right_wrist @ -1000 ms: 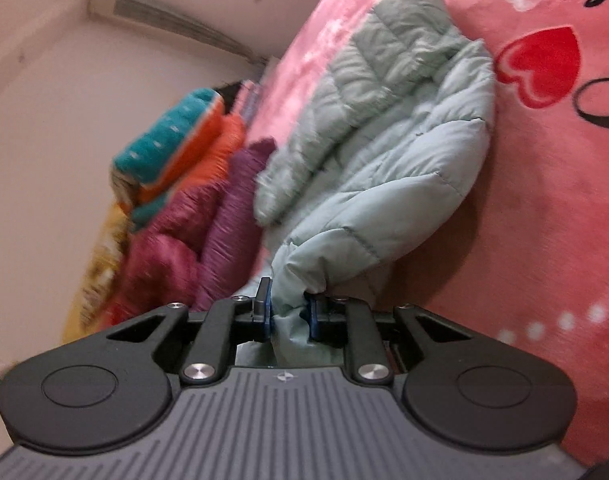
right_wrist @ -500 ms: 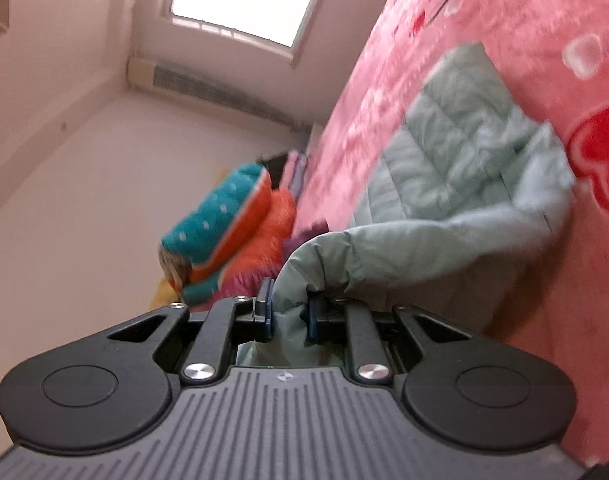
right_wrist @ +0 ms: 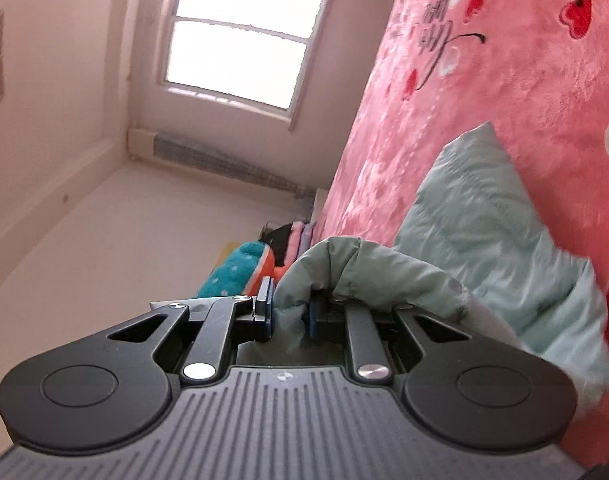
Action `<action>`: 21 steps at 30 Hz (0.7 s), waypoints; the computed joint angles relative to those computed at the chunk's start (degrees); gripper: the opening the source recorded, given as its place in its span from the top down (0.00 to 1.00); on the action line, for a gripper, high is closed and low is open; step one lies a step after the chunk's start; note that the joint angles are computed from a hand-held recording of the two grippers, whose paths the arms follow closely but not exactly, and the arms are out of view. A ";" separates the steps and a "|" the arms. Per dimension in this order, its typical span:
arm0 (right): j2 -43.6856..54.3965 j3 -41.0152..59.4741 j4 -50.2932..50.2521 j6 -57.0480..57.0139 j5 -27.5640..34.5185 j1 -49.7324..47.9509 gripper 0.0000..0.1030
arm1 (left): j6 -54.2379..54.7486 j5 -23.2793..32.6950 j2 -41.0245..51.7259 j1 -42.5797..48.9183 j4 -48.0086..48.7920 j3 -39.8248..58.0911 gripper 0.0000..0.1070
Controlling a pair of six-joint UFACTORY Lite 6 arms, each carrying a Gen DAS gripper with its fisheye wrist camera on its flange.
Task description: Fold large clothes
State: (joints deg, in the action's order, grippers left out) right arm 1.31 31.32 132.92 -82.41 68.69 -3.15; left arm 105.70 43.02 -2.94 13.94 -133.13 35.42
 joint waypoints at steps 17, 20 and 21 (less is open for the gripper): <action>10.15 10.74 -2.71 2.87 -6.71 -2.20 0.18 | 16.80 -15.92 13.67 -7.38 -16.08 15.36 0.87; 7.31 9.15 -1.88 2.80 -5.84 -3.86 0.02 | 22.26 -16.85 11.01 -8.47 -22.00 14.35 0.79; 7.08 8.67 -1.71 2.22 -4.93 -4.83 0.01 | 23.94 -17.09 9.77 -8.77 -24.09 13.84 0.74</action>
State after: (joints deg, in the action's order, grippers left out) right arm 8.39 39.99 131.21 -80.19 63.76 -7.98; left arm 129.64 25.94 6.83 5.17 -157.22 49.26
